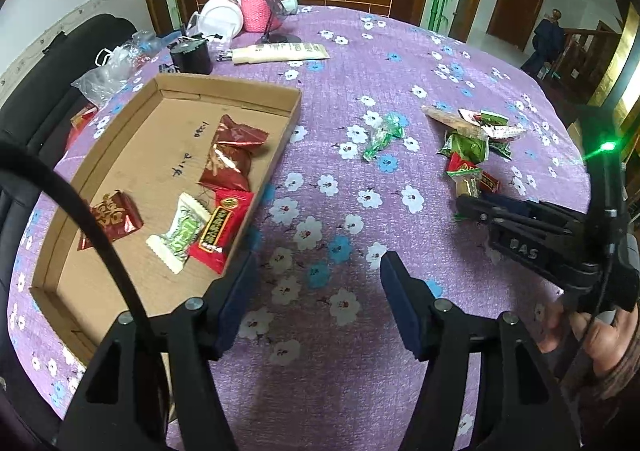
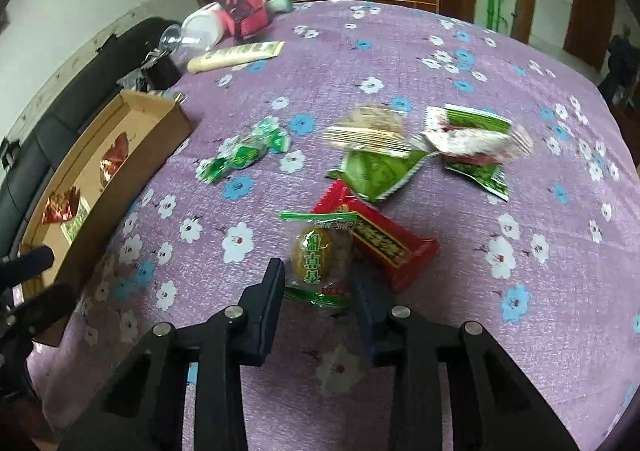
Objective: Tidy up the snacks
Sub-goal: 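Grasp a green-wrapped candy with the left tool while the right tool grasps a clear cake bag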
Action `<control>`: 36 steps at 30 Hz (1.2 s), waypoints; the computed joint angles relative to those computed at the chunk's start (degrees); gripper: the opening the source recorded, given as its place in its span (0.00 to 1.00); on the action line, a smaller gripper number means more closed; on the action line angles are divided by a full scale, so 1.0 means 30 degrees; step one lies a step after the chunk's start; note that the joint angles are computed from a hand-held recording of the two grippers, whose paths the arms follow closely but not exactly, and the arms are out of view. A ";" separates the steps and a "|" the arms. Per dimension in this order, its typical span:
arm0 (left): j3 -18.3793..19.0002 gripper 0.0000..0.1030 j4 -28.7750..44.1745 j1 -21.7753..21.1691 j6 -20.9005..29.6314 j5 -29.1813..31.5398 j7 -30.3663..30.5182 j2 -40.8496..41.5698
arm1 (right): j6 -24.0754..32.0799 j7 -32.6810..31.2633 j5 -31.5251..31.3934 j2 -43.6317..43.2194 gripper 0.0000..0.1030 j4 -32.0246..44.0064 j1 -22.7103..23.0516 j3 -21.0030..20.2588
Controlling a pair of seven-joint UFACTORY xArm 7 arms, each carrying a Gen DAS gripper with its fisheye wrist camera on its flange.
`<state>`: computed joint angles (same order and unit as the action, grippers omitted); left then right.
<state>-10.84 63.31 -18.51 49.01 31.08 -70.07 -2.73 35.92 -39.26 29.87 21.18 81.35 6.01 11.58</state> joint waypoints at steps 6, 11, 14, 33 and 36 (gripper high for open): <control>0.0529 0.63 0.1941 0.0109 -0.0243 0.0121 0.0489 0.1603 | 0.0393 -0.1322 0.1073 -0.1040 0.27 -0.0898 -0.0757 -0.0103; 0.1284 0.67 0.4919 0.0044 -0.0443 -0.0321 0.2182 0.4078 | 0.1706 -0.2443 0.1969 -0.1048 0.28 -0.0790 -0.1373 -0.0346; 0.1806 0.67 0.7327 -0.0152 -0.0308 -0.0890 0.3837 0.6005 | 0.1987 -0.2530 0.2153 -0.0966 0.29 -0.0656 -0.1346 -0.0530; 0.2361 0.60 1.2321 0.1084 0.1251 -0.9199 1.0734 1.0579 | 0.3242 -0.1751 0.2768 -0.0423 0.44 0.0132 -0.1544 -0.0803; 0.2165 0.50 1.2253 0.1358 0.0815 -0.9893 1.1388 1.0592 | 0.2725 -0.1445 0.2244 -0.0399 0.45 -0.0012 -0.1294 -0.0844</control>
